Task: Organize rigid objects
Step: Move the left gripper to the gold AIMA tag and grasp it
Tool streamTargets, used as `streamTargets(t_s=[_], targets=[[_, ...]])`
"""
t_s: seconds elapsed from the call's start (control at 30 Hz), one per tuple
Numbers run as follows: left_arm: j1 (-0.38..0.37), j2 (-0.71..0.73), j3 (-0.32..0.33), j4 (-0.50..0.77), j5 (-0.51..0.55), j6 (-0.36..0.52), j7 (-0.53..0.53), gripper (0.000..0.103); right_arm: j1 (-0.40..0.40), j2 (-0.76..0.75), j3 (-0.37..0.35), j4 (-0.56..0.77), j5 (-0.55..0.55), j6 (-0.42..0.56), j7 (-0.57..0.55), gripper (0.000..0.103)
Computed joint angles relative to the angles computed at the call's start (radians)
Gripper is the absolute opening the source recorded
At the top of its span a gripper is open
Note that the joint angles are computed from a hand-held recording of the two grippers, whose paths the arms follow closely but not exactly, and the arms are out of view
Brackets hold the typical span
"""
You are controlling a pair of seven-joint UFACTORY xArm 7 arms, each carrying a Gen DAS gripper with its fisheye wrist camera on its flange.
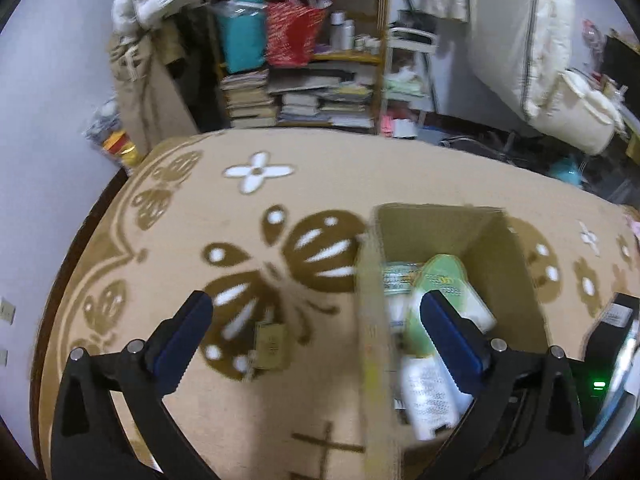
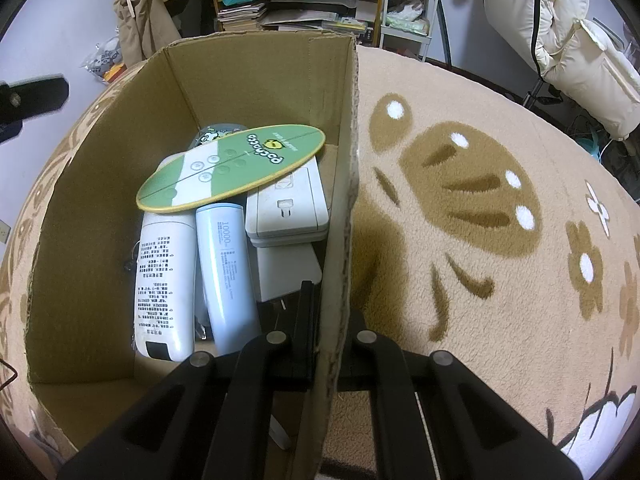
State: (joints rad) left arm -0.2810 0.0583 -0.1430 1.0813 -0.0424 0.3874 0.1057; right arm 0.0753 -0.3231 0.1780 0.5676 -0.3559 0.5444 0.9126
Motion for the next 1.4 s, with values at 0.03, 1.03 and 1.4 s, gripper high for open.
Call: streamTargets(t_s=[0.03, 1.03, 1.4], targets=[[0.004, 0.013, 0.008, 0.008, 0.016, 0.002, -0.017, 0.103, 0.000, 0.000, 0.000, 0.000, 0.000, -0.001, 0.000, 0.007], [0.028, 0.349, 0.083, 0.177, 0.170, 0.087, -0.118, 0.088, 0.000, 0.001, -0.001, 0.000, -0.001, -0.001, 0.001, 0.007], [0.078, 0.314, 0.033, 0.178, 0.034, 0.167, -0.062, 0.011, 0.000, 0.001, -0.001, 0.000, -0.003, 0.002, -0.001, 0.007]])
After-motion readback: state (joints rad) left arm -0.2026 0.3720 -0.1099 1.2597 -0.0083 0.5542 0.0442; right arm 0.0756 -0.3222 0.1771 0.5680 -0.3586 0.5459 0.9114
